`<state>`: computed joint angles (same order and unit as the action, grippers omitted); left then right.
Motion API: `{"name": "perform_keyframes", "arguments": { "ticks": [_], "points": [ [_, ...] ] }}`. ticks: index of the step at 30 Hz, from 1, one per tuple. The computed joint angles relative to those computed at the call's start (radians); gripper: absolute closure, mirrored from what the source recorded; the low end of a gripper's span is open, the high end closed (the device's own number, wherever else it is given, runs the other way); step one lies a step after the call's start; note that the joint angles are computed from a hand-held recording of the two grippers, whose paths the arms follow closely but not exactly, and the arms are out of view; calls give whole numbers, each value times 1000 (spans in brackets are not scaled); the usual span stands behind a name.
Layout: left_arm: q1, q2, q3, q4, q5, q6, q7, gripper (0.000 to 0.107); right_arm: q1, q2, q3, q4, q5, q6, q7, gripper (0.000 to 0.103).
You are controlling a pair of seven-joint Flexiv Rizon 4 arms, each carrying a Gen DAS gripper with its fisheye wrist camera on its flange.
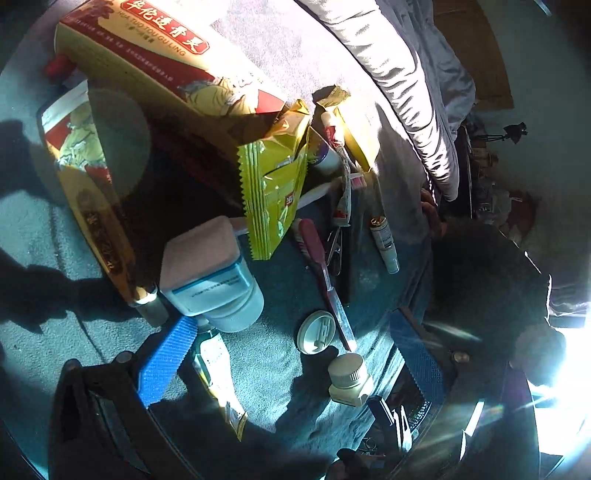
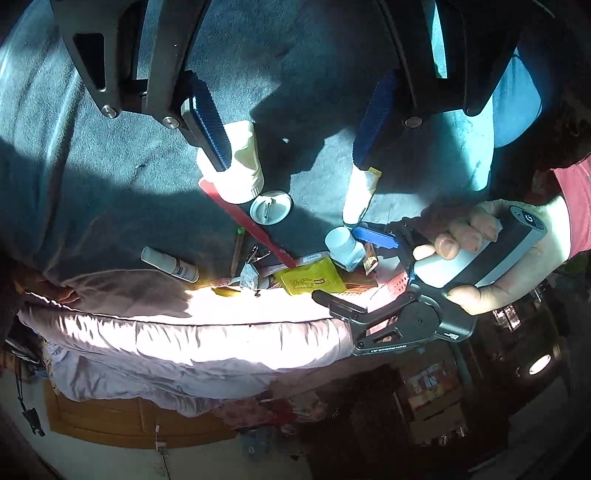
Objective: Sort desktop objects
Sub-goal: 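Move the left gripper toward the white square jar while the right gripper approaches the white bottle, then close the left gripper on the white jar while the right gripper closes on the white bottle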
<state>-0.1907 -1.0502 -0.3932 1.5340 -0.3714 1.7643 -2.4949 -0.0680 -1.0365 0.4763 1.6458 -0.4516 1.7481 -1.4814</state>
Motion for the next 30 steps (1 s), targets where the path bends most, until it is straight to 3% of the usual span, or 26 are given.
{"name": "perform_keyframes", "arguments": {
  "ticks": [3, 5, 7, 8, 13, 17, 18, 23, 26, 28, 30],
  "points": [
    [47, -18, -61, 8, 26, 24, 5, 4, -5, -31, 23, -83, -12, -55, -19, 33],
    [75, -30, -100, 14, 46, 39, 5, 4, -32, -32, 60, -87, -9, -35, -52, 33],
    [120, -62, -167, 23, 88, 93, -4, 4, -62, -37, 97, -87, -27, -33, -89, 27],
    [131, -72, -180, 22, 105, 102, -11, 4, -73, -40, 107, -91, -34, -60, -99, 18],
    [83, -59, -107, 11, 95, 136, -66, 4, -115, -116, 202, -191, -9, -259, -178, 21],
    [70, -60, -77, -3, 75, 91, -97, 4, -86, -135, 194, -244, 33, -313, -211, 28],
    [53, -50, -49, -7, 61, 76, -100, 4, -81, -135, 191, -248, 45, -314, -218, 31],
    [-161, 39, 258, -29, -93, -136, -165, 5, -45, -118, 147, -243, 113, -279, -236, 33],
    [-223, 43, 346, -44, -94, -205, -202, 23, -33, -115, 134, -244, 155, -272, -254, 33],
    [-263, 55, 424, -64, -73, -322, -244, 51, -25, -111, 127, -242, 179, -270, -270, 33],
    [-254, 60, 420, -60, -54, -333, -258, 64, -22, -104, 122, -235, 207, -256, -288, 33]
  ]
}}
